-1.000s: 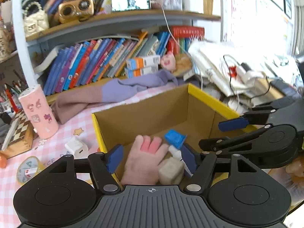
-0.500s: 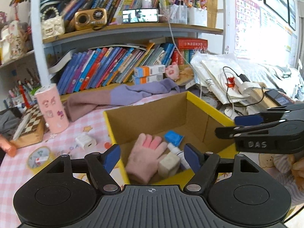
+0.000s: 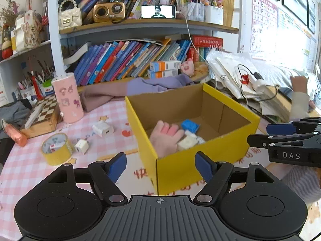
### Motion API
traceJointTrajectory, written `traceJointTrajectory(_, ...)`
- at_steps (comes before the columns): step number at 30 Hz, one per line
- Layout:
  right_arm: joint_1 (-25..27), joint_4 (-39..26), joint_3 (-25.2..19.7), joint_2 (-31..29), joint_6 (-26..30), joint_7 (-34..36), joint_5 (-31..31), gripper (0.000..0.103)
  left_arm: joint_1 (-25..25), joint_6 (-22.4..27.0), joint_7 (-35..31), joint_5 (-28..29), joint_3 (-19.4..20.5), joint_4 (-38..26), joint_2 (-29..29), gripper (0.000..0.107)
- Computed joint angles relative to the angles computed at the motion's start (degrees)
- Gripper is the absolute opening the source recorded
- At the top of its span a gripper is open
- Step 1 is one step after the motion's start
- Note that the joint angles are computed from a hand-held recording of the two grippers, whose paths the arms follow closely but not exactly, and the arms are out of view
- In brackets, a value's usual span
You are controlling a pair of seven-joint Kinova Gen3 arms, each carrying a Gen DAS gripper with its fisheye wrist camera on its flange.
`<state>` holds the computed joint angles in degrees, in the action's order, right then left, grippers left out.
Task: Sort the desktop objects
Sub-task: 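Lift both open tools out of the yellow box and pull back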
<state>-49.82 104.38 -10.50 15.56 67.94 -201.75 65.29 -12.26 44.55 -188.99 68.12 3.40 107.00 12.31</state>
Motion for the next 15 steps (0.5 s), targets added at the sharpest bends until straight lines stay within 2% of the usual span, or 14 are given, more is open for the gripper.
traceJointTrajectory(10, -7.63, -7.97, 0.32, 6.33, 9.43, -5.01, -4.98, 0.049, -6.22, 9.31, -3.65, -4.31, -3.04, -0.16, 0.33, 0.078)
traceJointTrajectory(15, -11.83, -12.93, 1.18, 9.83, 12.59, -5.48, -7.24, 0.049, -9.11, 12.07, -5.55, -6.39, -4.43, -0.04, 0.47, 0.078)
